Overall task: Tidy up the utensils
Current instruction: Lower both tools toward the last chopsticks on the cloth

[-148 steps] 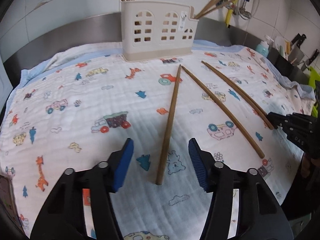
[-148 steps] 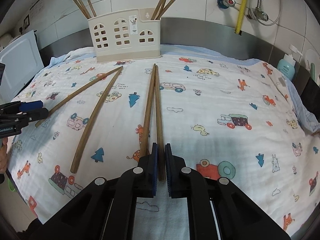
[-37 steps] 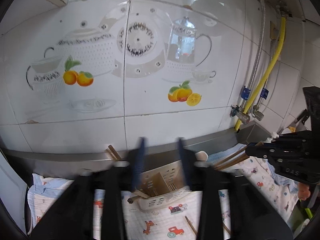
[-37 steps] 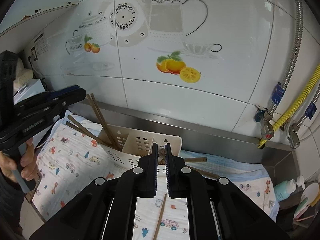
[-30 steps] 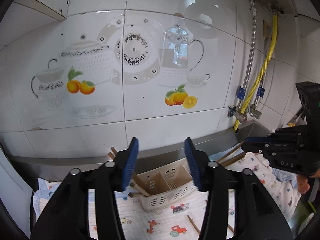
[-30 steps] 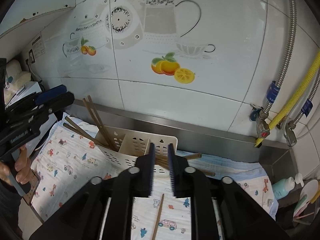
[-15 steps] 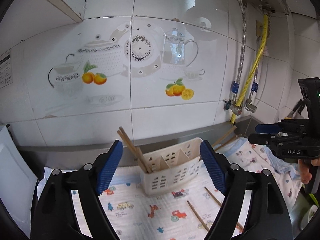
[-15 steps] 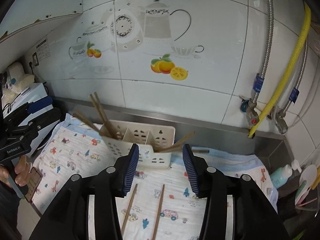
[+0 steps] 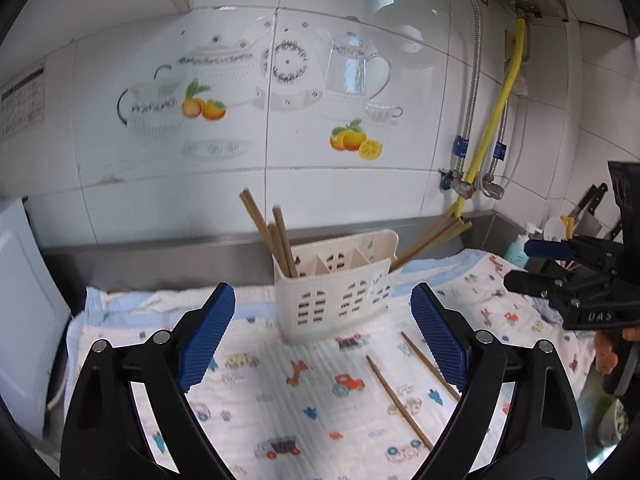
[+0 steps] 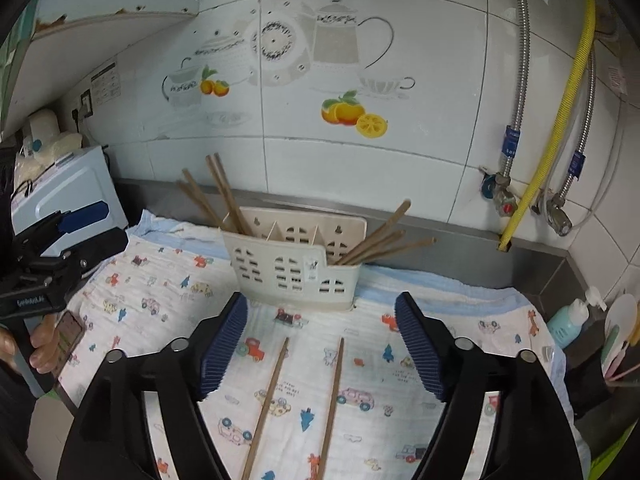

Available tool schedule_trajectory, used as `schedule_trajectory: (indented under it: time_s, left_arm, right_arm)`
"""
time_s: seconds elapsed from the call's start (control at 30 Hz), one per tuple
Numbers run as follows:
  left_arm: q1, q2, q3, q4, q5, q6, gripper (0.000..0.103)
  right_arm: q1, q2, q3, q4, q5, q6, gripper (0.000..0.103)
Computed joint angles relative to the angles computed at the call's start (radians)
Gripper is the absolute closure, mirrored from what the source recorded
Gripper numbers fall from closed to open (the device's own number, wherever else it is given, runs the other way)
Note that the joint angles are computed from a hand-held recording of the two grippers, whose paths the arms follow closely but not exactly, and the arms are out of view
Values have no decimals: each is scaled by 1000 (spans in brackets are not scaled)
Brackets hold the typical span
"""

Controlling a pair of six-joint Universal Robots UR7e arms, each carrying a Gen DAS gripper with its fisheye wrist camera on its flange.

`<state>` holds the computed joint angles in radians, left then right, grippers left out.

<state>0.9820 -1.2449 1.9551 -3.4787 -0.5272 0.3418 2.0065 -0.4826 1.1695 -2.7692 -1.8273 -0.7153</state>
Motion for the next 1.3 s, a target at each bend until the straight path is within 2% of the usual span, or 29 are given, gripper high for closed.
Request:
schedule_trajectory:
  time_s: [0.1, 0.27, 0.43, 0.8, 1.3]
  left_arm:
    - [1, -6, 29, -2, 9, -27, 14]
    - [3, -22, 83, -20, 6, -83, 14]
    - [0, -23, 124, -50, 20, -107, 14]
    - [12, -26, 185, -33, 29, -218, 14]
    - [22, -10, 236, -27, 48, -304, 14]
  right_arm:
    - [-7, -19, 72, -76, -9, -24, 24]
    - [-25, -41, 147, -133, -12, -22, 23]
    - [-46, -60, 198, -155, 0, 1, 23]
    - [-66, -78, 307, -302, -13, -52, 22]
    - [-144, -99, 440, -349, 42, -23, 22]
